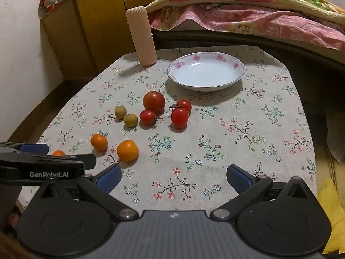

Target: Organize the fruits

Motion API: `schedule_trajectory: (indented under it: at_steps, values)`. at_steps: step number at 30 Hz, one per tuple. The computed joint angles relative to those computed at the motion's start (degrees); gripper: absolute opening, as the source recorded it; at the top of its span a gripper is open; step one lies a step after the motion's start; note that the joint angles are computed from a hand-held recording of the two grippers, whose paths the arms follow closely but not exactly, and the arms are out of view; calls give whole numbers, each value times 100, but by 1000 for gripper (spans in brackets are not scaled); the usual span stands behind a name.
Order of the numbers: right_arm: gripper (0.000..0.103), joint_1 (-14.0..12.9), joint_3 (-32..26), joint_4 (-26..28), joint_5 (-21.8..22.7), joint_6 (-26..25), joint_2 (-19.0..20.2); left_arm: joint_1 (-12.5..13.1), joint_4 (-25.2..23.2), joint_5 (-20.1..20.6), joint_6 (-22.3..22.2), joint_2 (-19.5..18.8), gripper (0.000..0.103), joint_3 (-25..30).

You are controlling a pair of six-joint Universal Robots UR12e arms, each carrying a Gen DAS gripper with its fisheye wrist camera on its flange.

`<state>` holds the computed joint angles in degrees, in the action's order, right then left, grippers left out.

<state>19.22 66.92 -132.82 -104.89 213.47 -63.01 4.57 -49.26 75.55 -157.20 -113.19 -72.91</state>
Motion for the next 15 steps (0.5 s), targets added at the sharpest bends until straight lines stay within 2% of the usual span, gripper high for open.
schedule_trajectory:
  at_steps: [15]
  values:
    - [103, -3, -43, 101, 28, 68, 18, -11, 22, 43, 21, 13, 103, -29]
